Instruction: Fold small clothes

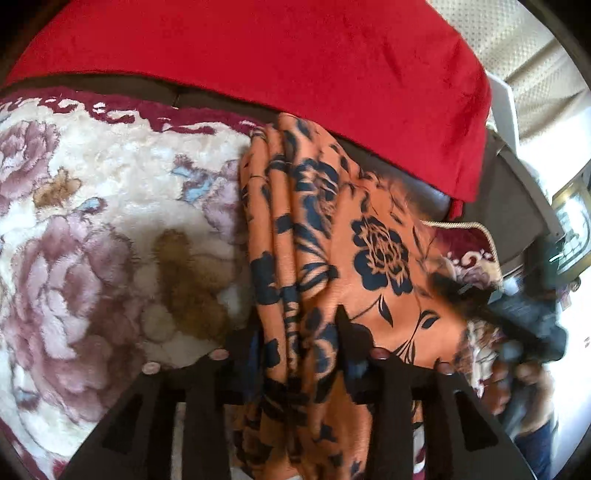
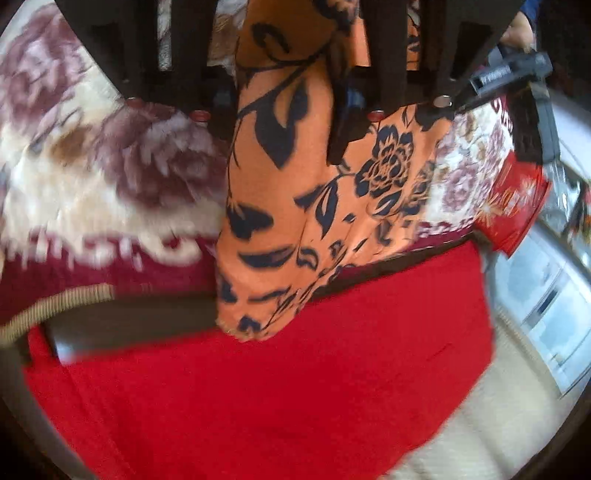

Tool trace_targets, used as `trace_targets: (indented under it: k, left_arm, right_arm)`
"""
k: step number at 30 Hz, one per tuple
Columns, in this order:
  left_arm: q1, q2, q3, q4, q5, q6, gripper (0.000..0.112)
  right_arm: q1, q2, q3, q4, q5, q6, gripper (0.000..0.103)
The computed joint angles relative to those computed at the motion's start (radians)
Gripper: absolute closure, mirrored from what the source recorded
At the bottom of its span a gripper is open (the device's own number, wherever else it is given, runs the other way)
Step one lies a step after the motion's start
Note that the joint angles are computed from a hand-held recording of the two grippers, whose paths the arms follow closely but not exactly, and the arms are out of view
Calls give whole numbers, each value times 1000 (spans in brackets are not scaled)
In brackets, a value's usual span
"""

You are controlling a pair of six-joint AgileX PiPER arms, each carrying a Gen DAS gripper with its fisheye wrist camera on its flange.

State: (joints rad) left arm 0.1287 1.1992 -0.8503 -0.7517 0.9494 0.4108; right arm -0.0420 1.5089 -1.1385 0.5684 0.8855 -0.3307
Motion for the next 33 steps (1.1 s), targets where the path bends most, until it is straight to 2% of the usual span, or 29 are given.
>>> trace_targets:
  k: [2, 3, 5, 8, 10, 12, 13, 17, 19, 23, 27, 33]
  left_arm:
    - [-45, -37, -47, 105, -14, -96, 60]
    - [-59, -59, -60, 137, -26, -115, 56]
    - [-89, -119, -86, 219, -39, -162, 46]
    - [-58, -183, -69, 219, -41, -111, 41]
    - [-53, -222, -40, 240, -40, -102, 40]
    - [-106, -216, -27, 296, -68, -156, 40]
    - [-98, -219, -22, 303, -51, -157, 40]
    - [-66, -290, -18, 299, 4, -168, 40]
    - [-60, -322, -19, 312, 11, -178, 40]
    - [12, -373, -31, 282, 78, -145, 39]
    - [14, -413, -40, 297, 108, -153, 39]
    - [-75, -444, -55, 378, 89, -257, 39]
  right_arm:
    - [-55, 49, 28, 10, -4, 11, 36]
    - [-96, 19, 63, 70, 3, -43, 34]
    - [-130, -65, 106, 71, -3, -51, 34]
    - [-204, -210, 140, 107, 46, -88, 29]
    - [-261, -294, 155, 171, 112, -137, 28]
    - [-287, -367, 185, 222, 155, -164, 25]
    - [-284, -403, 202, 233, 172, -159, 24]
    - [-134, -495, 239, 108, 113, -7, 24]
    - [-125, -553, 256, 73, 111, 29, 24]
    - [-108, -655, 260, -20, 121, 121, 23]
    - [-144, -708, 252, -37, 174, 132, 23]
    - [-230, -756, 214, -11, 260, 91, 23]
